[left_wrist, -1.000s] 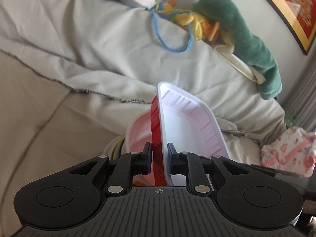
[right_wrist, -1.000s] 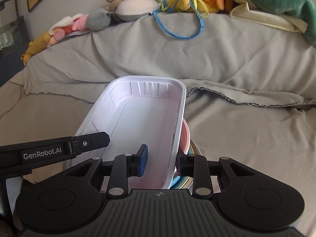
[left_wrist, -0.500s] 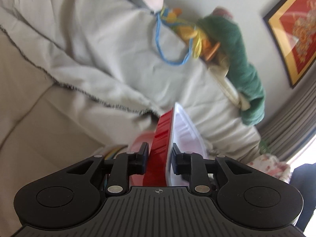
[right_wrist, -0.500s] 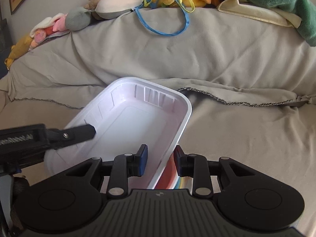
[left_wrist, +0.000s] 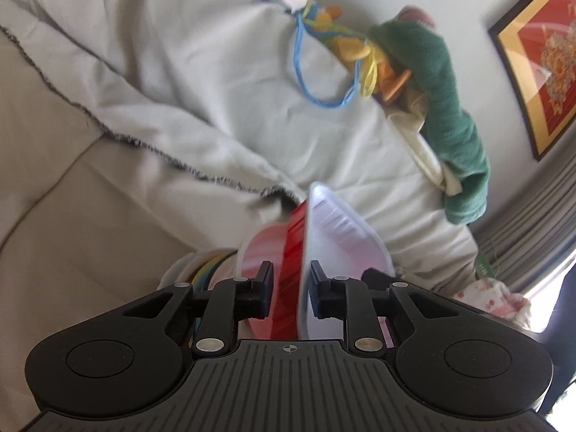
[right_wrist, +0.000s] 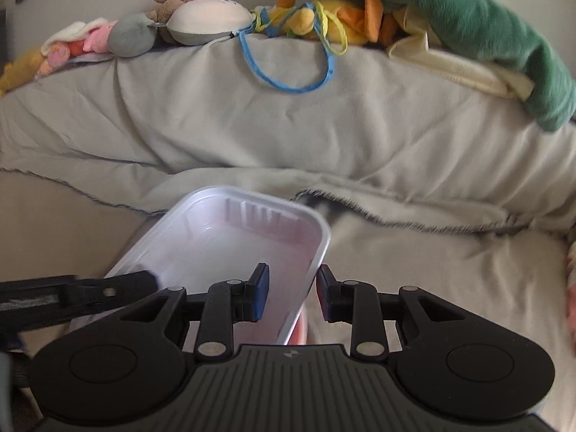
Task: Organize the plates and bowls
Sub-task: 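Lift the tray with both tools and set it onto the white bowl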
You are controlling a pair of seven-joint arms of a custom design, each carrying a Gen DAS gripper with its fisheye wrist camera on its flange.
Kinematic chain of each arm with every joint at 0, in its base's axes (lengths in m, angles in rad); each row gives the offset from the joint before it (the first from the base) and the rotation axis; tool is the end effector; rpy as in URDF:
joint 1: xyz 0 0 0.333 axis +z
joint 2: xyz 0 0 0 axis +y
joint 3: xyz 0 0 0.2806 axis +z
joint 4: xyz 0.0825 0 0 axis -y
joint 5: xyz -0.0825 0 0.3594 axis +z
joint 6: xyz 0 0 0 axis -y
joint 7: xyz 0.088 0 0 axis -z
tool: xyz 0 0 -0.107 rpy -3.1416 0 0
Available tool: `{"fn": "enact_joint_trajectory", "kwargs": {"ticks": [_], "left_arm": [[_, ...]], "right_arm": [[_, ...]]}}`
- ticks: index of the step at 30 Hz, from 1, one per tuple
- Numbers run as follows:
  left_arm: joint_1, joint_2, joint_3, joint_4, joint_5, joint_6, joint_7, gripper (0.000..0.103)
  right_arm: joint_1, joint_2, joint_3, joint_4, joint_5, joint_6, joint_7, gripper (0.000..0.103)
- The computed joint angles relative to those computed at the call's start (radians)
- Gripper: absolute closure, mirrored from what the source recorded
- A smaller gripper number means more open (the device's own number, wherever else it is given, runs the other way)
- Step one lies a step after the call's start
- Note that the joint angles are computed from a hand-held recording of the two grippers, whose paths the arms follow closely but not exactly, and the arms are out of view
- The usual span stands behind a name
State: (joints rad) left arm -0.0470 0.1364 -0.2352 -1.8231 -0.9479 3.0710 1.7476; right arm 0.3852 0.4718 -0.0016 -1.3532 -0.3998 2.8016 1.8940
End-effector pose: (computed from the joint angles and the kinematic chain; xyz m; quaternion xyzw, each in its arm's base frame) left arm 0.6015 -0.0983 0.5405 -0.7166 0.4381 -0.5329 0.1033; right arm 0.6483 0.2818 0.5443 -0.7224 0.4953 -0.3256 0.3561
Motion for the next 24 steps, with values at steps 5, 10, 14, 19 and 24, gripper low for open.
{"fn": "enact_joint_trajectory", "kwargs": {"ticks": [5, 10, 14, 19, 24], "left_arm": [[0.017, -0.051, -0.007, -0.025, -0.169, 0.012, 0.140, 0.079], [0.010, -0.061, 0.028, -0.016, -0.256, -0.086, 0.198, 0.080], [-0.002, -0.064, 0.041, -0.018, -0.249, -0.098, 0.196, 0.080], [-0.008, -0.069, 0.051, -0.027, -0.229, -0.120, 0.182, 0.081], [-0.010, -0.079, 0.057, -0.035, -0.196, -0.152, 0.167, 0.081]], "right_arm": [[-0.035, 0.004, 0.042, 0.012, 0.068, -0.028, -0.043, 0.075], [-0.066, -0.044, 0.082, -0.059, 0.155, -0.024, -0.087, 0.075], [-0.060, -0.034, 0.090, -0.046, 0.186, -0.023, -0.131, 0.075], [-0.042, -0.027, 0.074, -0.035, 0.178, -0.022, -0.128, 0.075], [-0.044, -0.046, 0.072, -0.062, 0.183, -0.017, -0.127, 0.075]]}}
